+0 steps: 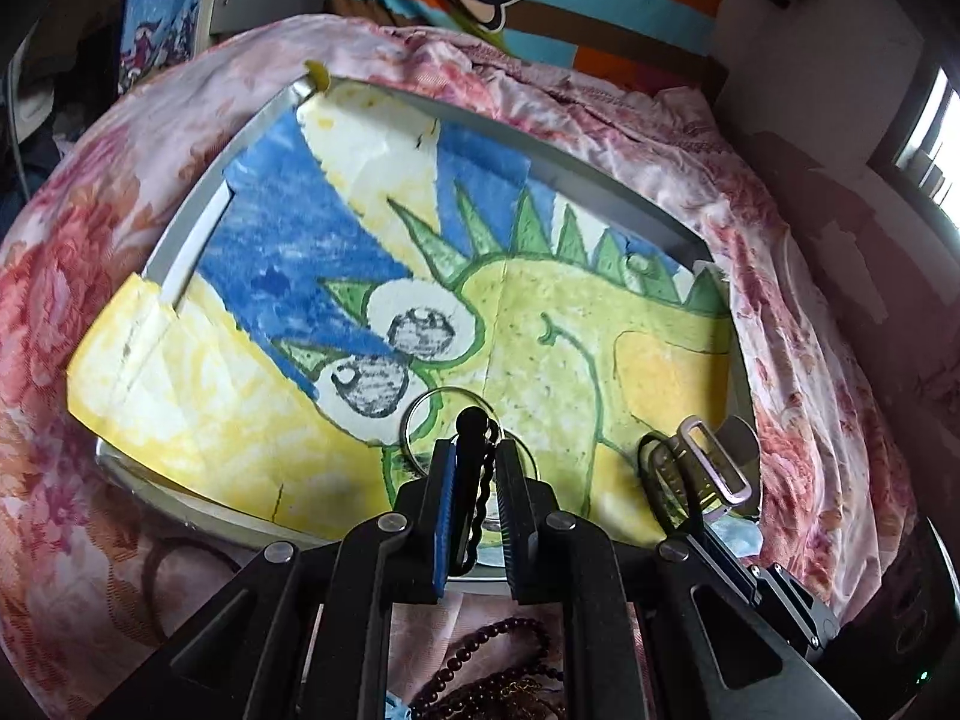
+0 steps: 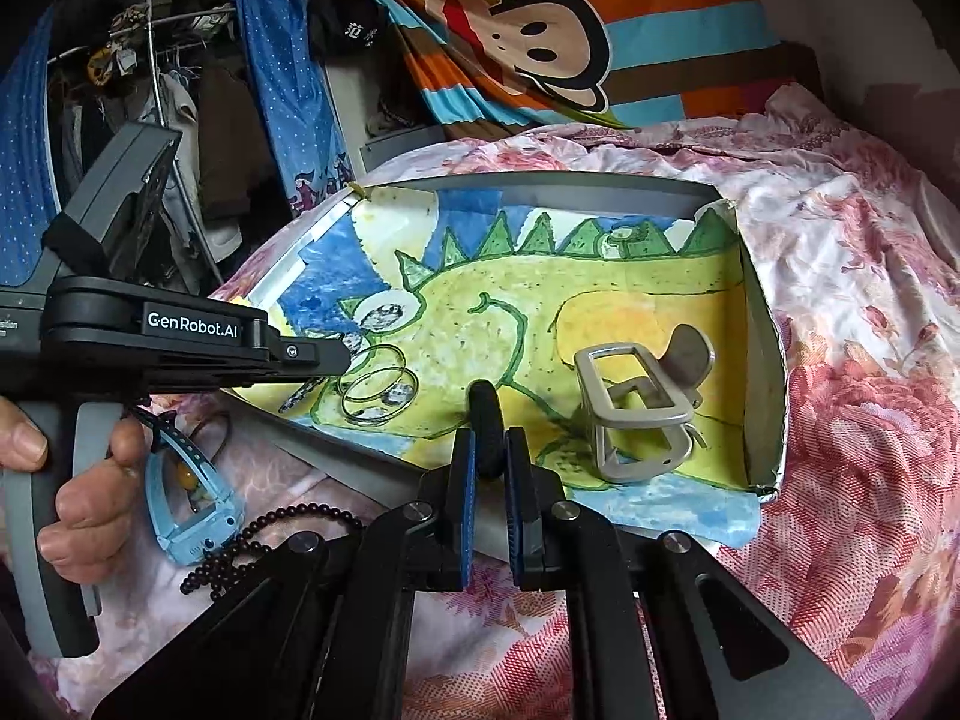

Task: Organize jewelry
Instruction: 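Carry the hair clip and hair band into the tray and open both grippers, then withdraw both grippers from the tray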

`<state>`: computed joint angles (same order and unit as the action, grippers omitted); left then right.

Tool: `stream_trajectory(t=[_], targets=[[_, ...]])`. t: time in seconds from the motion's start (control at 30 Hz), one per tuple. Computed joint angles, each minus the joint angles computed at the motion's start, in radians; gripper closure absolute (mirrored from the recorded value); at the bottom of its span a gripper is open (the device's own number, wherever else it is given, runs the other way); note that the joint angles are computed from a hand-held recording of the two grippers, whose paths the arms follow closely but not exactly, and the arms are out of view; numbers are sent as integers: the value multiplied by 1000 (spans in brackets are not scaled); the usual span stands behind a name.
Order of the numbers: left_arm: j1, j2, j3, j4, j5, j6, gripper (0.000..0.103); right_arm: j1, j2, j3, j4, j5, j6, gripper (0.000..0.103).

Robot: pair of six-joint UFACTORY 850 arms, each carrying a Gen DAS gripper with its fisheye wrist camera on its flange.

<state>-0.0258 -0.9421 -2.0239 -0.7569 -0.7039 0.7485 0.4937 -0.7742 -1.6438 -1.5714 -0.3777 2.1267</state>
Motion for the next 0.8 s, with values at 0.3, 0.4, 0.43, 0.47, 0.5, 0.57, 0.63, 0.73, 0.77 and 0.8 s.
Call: stream_trajectory(t=[0.3,0.4,0.43,0.47,0.5,0.57,0.63,0.73,0.77,0.8], targets=[[19,-24,-40,-34,-72,-34,90,27,46,53,-60,-102,67,64],[20,3,-14,-49,-74,-6,86,41,72,75,-45,-149,61,57],[21,16,0,-57,-71,11,80,46,81,84,-45,-166,66,55],[22,28,15,-69,-67,28,74,52,94,97,-50,-185,76,51],[23,41,30,-81,-61,42,71,57,105,107,-51,-200,81,48],[26,66,57,-99,-50,50,47,71,136,136,-65,-249,109,44],[36,109,113,-161,-27,98,37,84,170,172,-98,-287,162,36],[47,179,202,-237,14,204,21,110,222,224,-135,-350,220,25],[51,213,247,-276,39,260,13,121,240,242,-144,-369,232,21],[57,248,294,-329,62,326,10,131,254,255,-151,-386,241,17]])
